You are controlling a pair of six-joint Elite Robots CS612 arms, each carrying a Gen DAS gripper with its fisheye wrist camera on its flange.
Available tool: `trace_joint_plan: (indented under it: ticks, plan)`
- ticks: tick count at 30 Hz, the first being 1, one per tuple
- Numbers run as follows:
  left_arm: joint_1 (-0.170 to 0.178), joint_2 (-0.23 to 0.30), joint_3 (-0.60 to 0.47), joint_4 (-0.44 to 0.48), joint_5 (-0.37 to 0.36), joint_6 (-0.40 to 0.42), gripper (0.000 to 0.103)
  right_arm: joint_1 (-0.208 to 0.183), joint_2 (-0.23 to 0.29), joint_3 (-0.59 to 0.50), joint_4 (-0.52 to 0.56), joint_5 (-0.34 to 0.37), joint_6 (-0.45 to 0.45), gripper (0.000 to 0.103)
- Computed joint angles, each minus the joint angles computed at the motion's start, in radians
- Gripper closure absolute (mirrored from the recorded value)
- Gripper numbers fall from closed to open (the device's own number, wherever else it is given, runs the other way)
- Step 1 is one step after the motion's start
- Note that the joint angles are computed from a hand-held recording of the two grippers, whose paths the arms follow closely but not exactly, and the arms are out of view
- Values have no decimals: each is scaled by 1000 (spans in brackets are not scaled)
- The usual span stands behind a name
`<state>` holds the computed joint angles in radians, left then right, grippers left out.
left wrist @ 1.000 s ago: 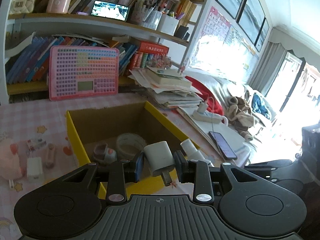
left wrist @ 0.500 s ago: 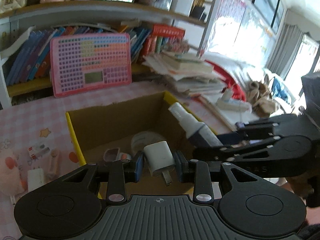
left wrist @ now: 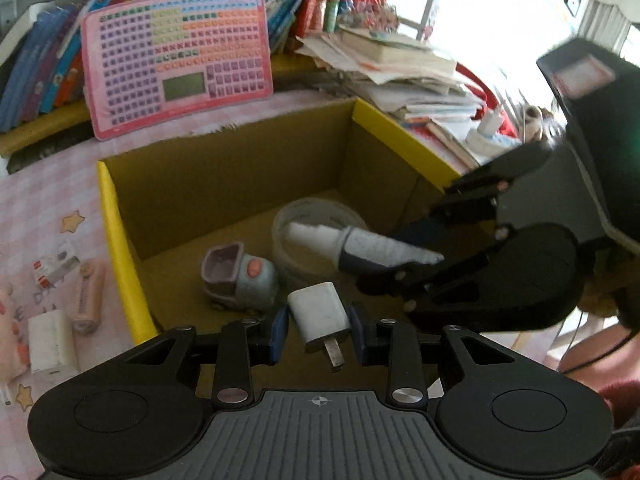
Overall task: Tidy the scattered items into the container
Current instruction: 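Lower the spray bottle into the box and open the right tool while the left tool releases the plug inside, then withdraw both open tools from the yellow box back over the table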
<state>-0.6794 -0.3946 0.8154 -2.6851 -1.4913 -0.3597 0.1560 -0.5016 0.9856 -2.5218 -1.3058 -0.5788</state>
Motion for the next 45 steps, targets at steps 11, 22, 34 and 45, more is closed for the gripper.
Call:
trace_joint_plan:
  ticks: [11,22,34,45]
  plan:
    - [0,16,-34,33,-17,-47,70,-2,28,-65,54,24,-2,72]
    - [-9,-27,54,-75,60,-70,49,-8,6,-15,-17,45,41,61]
    - [-41,-108,203,-215,245,-110,28,-18,-43,88,-202,73,110,42]
    - [-63,-179,358,-346,349,-180,22,-24,-111,237,-459,50,291,34]
